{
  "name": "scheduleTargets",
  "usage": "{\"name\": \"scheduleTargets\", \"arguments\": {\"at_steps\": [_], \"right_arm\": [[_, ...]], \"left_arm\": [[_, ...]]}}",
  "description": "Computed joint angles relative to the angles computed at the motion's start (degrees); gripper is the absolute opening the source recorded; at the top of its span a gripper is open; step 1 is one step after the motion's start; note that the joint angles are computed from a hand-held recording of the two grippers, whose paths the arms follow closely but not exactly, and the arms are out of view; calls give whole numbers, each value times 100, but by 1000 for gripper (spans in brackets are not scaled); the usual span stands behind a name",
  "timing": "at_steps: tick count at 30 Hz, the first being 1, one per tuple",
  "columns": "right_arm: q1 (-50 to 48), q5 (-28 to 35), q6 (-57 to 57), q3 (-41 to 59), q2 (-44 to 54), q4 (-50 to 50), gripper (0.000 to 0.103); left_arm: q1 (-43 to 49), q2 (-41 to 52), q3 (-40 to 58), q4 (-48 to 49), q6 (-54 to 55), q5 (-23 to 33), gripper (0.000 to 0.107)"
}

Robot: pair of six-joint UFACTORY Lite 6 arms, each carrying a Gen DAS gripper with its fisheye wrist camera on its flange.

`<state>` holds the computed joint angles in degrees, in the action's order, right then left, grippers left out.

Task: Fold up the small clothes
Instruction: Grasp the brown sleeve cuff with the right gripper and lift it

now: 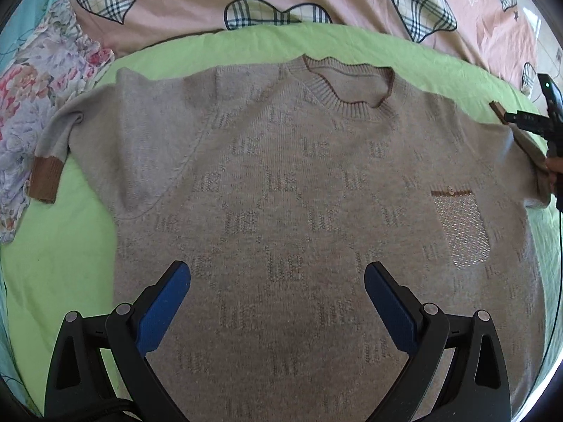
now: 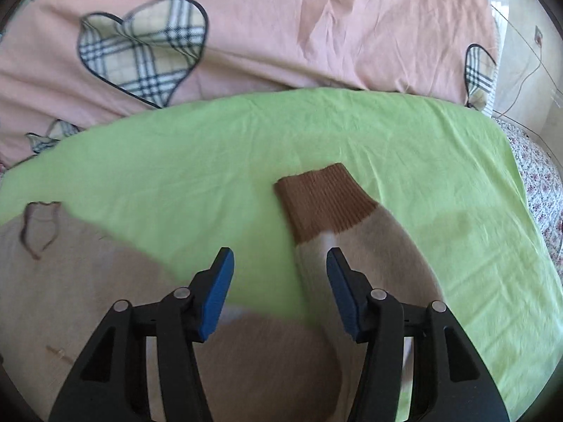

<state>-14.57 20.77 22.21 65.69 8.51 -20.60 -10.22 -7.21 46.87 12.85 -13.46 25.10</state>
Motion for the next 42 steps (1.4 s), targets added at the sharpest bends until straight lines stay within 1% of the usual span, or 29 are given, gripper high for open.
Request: {"name": "scheduleTargets", "arguments": {"at_steps": [1,2,3,4,5,6,8,9,11,13,16,17,19,20,22,24,26,28,29,31,32,33,34,35,36,37,38,40,42], "right_arm": [[-9,51,-27,213,295,37,56],[-80,98,-293,482,642,306,51],[-160,132,-584,665,891,626,42],[-229,139,-746,771,1055,826,37],[-272,50,-782,739,1056,898,27],[-324,-56,-1056,624,932,1211,13],[-417,-228,-2107,311,577,2363,9],[-361,-260,-2561,79,288,2962,8],[-185,-222,-3583,-334,-261,4162,8],[233,-162,-4205,-745,-883,5035,8],[1192,-208,-4426,-1162,-1583,5913,8],[1523,-262,-4684,-1233,-1684,6451,8],[2409,-497,-5271,-1265,-1625,7650,8],[2892,-627,-5627,-1075,-1392,8250,8],[3473,-770,-6649,-691,-825,9449,8],[4091,-783,-7456,16,63,10477,8],[4438,-708,-7804,572,732,10959,8],[4742,-584,-7859,1241,1512,11159,8],[4768,-495,-7798,1511,1817,11117,8],[4947,-509,-7273,1957,2320,10775,11],[4977,-498,-7048,2043,2488,10654,12],[4970,-425,-7063,2025,2589,10771,14],[4924,-349,-7318,1814,2514,11067,15],[4913,-337,-7678,1618,2425,11458,18],[4895,-328,-8003,1358,2265,11833,25],[4895,-332,-8230,1271,2210,12097,30],[4867,-300,-8667,943,1947,12576,36],[4889,-330,-9279,564,1558,13254,38],[4916,-488,-9991,-112,844,14021,38]], "left_arm": [[21,90,26,6,-4,-24,100],[80,183,59,-76,88,-64,100],[106,212,60,-110,121,-83,100],[152,237,62,-201,213,-107,100],[220,246,49,-367,388,-142,100],[262,240,30,-494,516,-174,100],[339,207,-25,-721,756,-224,100],[365,189,-54,-811,847,-240,100],[446,144,-106,-1126,1154,-254,100],[547,25,-190,-1559,1580,-237,100],[673,-221,-346,-2032,2070,-174,100],[743,-325,-415,-2263,2322,-133,100],[915,-498,-504,-2740,2814,10,100],[1050,-590,-547,-3027,3133,117,100],[1314,-690,-577,-3551,3715,282,100],[1644,-860,-647,-4039,4306,485,100],[2004,-962,-680,-4507,4911,701,100],[2381,-913,-615,-4984,5485,935,100],[2583,-847,-565,-5234,5777,1084,100],[2914,-609,-406,-5615,6196,1364,100],[3038,-402,-315,-5769,6358,1441,100],[3091,-237,-248,-5841,6442,1455,100],[3126,-27,-146,-5919,6503,1484,100],[3130,212,-15,-6005,6536,1508,100],[3160,478,123,-6153,6633,1571,100],[3199,720,287,-6251,6698,1652,100],[3165,965,450,-6345,6694,1708,100],[3008,1478,858,-6516,6661,1734,100],[2769,1930,1271,-6607,6558,1612,100]]}}
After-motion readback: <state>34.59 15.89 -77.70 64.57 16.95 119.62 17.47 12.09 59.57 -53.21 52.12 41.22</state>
